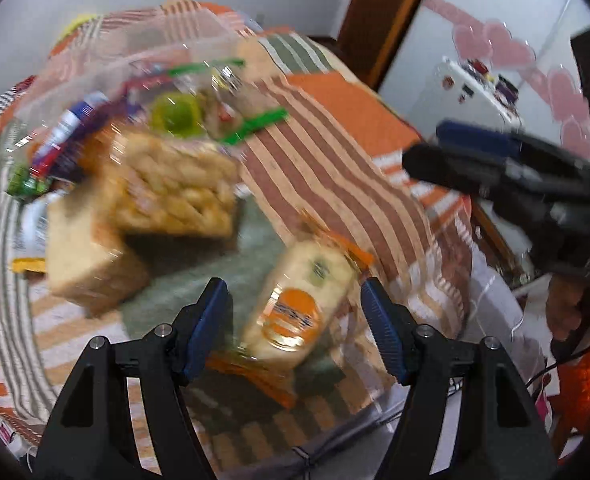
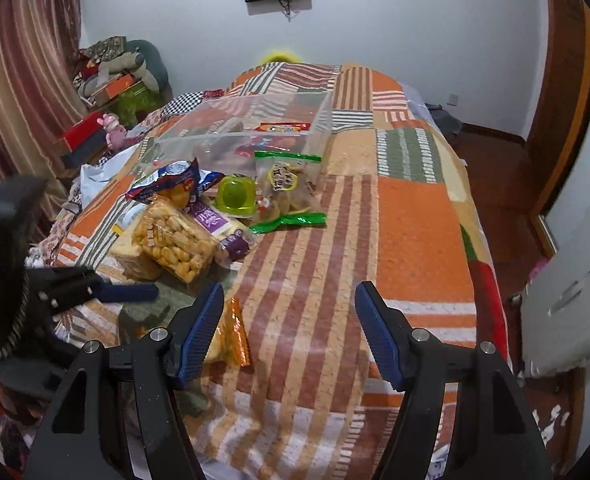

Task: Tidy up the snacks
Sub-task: 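Grasp the bread bun pack with the left tool while the right tool reaches for the peanut-puff bag, then lift the peanut-puff bag with the right tool while the left tool carries the bun pack to the box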

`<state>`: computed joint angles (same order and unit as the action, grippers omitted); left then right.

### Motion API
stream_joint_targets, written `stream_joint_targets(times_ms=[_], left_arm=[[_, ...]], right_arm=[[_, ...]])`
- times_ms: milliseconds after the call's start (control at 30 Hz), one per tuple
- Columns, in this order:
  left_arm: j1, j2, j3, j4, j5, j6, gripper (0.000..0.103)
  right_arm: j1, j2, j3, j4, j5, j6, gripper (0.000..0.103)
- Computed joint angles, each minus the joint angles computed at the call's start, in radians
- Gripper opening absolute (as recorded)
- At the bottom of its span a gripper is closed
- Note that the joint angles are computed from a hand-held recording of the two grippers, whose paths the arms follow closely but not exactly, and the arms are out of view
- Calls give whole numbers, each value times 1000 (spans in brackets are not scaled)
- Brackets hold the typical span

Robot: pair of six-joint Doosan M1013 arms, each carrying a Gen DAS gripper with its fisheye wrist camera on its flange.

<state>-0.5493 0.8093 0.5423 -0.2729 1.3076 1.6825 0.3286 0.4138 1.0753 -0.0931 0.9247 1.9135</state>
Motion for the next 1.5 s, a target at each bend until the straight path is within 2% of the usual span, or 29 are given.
stream_joint_targets(times_ms=[67,133,200,267,400,567,933,1233,1300,1367,1500], left_arm=[[-6,-1,13,8,-2,11,69],[-11,-13,46,29,-36,23,66],[-17,-24,69,59,-73,29,43],[-14,-23,67,55,-79,35,35],[-5,-38,84,39,-117,37,34],[8,-79,122,26,-212,35,34],[59,-113,135,98,-325,-95,34],[90,-110,131,125,-333,-162,34],[95,-108,131,128,-332,-170,34],[98,-104,127,126,-326,-178,34],[103,-92,114,120,-314,-188,34]], right_arm=[[0,-5,10,-4,-3,10,65],[0,-7,17,-2,-5,16,65],[0,-10,22,-3,-6,19,65],[-2,-8,20,0,-6,17,65],[-4,-3,14,12,-9,6,65],[-5,7,-3,32,-6,-15,65],[15,66,-92,94,20,-123,65],[31,166,-227,198,111,-263,65],[36,193,-263,194,145,-268,66],[42,206,-279,170,149,-271,72],[40,225,-301,171,168,-278,72]])
